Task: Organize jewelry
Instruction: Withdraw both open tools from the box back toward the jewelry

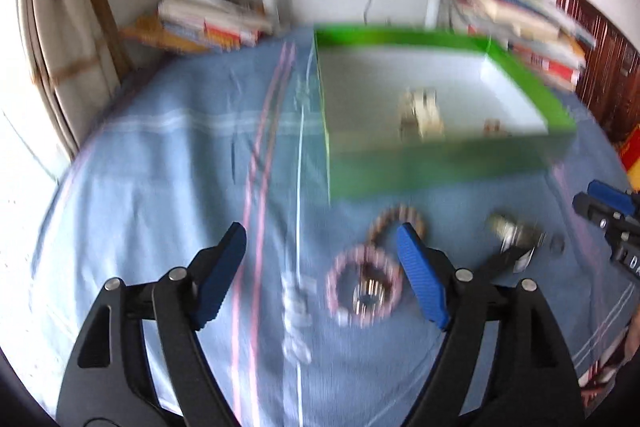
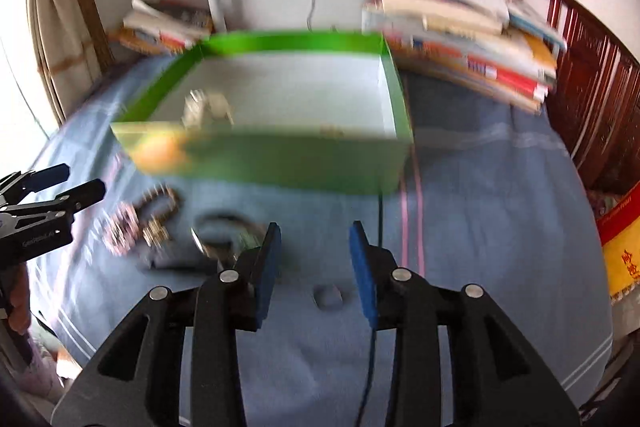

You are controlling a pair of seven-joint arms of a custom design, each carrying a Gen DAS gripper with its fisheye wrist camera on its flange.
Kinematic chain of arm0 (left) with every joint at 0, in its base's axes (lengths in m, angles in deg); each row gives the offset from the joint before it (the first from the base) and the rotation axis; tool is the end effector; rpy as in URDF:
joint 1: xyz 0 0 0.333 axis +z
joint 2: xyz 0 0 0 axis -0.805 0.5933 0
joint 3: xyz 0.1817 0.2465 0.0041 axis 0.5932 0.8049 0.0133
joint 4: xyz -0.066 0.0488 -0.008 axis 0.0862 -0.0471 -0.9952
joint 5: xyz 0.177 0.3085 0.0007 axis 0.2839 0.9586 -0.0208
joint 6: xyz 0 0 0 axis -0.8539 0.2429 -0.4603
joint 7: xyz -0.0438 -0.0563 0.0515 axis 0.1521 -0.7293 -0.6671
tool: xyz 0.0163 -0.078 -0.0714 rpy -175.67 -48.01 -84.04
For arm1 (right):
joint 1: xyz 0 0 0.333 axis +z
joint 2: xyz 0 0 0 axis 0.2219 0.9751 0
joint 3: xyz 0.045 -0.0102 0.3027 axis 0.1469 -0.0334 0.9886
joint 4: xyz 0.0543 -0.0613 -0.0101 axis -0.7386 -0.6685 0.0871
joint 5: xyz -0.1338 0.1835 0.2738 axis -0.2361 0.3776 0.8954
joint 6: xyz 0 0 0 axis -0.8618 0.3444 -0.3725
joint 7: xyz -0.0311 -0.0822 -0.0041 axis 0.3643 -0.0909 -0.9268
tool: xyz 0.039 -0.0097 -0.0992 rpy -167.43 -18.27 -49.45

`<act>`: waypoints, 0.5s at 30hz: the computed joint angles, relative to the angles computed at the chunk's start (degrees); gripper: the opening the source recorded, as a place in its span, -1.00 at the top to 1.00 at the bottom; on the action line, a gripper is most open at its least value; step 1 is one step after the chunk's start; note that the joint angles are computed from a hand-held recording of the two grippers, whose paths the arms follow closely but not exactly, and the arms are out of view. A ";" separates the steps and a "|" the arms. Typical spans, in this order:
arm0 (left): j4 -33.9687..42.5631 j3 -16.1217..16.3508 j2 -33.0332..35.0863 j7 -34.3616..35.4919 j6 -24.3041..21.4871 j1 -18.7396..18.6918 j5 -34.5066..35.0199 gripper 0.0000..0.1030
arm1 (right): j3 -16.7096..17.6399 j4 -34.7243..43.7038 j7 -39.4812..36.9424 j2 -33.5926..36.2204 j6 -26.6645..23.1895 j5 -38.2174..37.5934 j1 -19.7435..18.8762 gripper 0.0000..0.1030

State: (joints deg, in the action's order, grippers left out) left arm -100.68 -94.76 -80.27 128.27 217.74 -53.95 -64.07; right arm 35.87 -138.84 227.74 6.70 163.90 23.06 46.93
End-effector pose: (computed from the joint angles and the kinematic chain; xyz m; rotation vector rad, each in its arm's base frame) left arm 0.5730 -0.1084 0.4369 -1.5412 2.1077 -0.6658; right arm 0.5072 0.3606 0.4345 -1.7084 1.9266 -0.6605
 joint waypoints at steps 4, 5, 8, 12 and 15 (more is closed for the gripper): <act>0.00 2.54 1.17 -5.04 -2.37 -1.99 7.07 -0.50 | 0.66 -0.19 -3.50 1.99 0.17 4.62 -0.85 0.31; -0.03 2.40 1.27 -5.27 -2.38 -1.73 7.19 -0.52 | 0.66 0.07 -4.43 2.55 0.76 5.42 -0.80 0.31; 0.27 1.35 1.79 -4.28 -2.47 -0.84 5.75 -0.59 | 0.06 1.32 -6.49 3.94 2.04 6.21 0.21 0.31; 0.49 1.10 2.17 -4.08 -3.02 -0.73 6.07 -0.59 | -1.03 3.03 -8.44 5.08 3.48 5.98 1.77 0.30; 0.92 0.90 2.42 -4.19 -3.54 -0.67 5.77 -0.60 | -1.77 5.10 -9.95 6.40 3.21 5.82 2.84 0.30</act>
